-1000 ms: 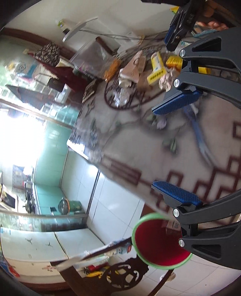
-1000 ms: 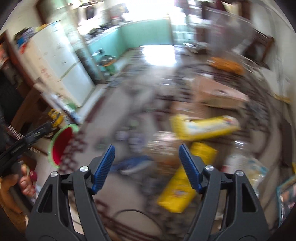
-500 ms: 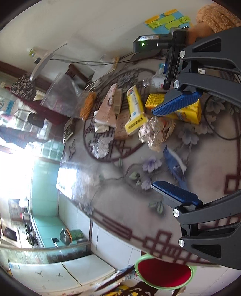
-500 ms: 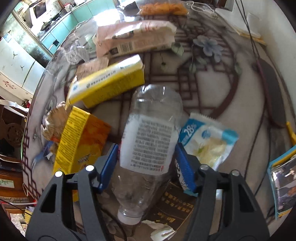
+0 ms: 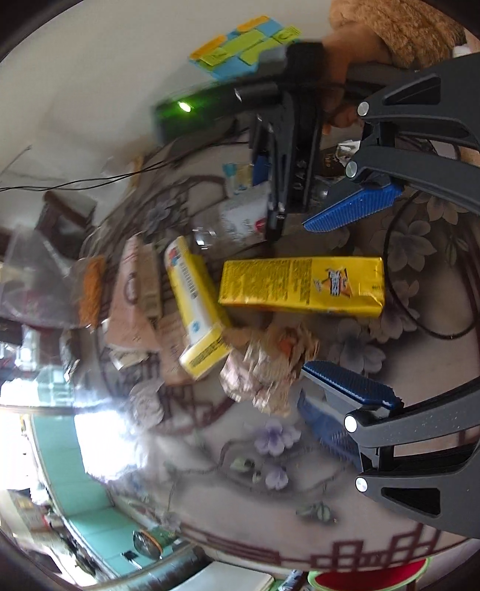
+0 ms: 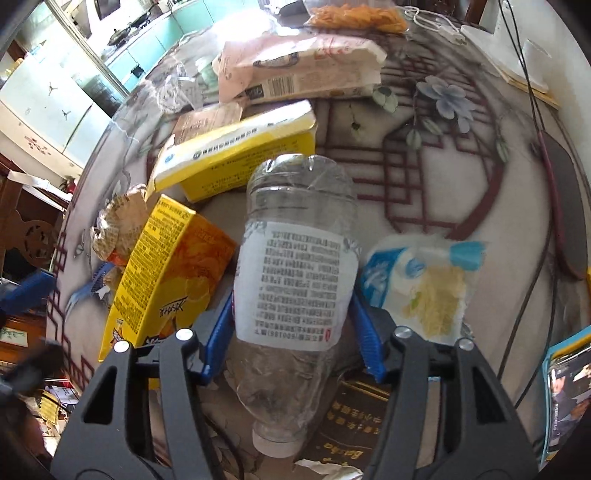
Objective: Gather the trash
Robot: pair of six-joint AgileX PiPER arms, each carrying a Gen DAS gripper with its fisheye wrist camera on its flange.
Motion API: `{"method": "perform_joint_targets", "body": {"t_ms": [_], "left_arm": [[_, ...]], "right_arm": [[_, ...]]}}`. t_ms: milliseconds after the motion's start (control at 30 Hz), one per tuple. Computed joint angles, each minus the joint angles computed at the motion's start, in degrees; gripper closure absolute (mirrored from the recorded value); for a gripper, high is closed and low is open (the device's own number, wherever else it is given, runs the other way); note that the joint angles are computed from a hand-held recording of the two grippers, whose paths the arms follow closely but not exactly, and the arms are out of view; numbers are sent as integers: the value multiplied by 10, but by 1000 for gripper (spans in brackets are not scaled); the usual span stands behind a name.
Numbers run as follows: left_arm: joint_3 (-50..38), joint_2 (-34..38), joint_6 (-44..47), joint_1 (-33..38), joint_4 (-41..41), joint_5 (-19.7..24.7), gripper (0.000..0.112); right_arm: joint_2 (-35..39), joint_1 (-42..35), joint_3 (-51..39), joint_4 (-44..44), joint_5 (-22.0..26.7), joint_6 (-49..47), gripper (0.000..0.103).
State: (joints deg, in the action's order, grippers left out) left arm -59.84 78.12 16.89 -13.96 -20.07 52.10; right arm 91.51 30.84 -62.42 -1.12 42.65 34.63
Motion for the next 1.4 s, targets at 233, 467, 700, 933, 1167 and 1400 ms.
{"method": "perform_joint_targets", "body": {"t_ms": [233,467,700,933,1167,1400], "left_arm": [[-19,83,-30,-49,17,-17,64],[-20,103,-19,-34,-12,-15,76],[-19,31,9,34,-63,4,77],[-24,-40,29,125,-77,26,77],[-34,-47,30,178,-81,36,77],[-29,-59,47,209,-90,45,77]], "right_arm": [[-43,-13,16,-31,12,9,46],[-78,-32,30,-22,13,-5,47],[-63,-33,16,31,-15,-64,45],[-85,-59,20,9,-8,-37,44],[-51,-38,-3,29,3,-60,60],[-10,-13,-29,8,16,-30,57]]}}
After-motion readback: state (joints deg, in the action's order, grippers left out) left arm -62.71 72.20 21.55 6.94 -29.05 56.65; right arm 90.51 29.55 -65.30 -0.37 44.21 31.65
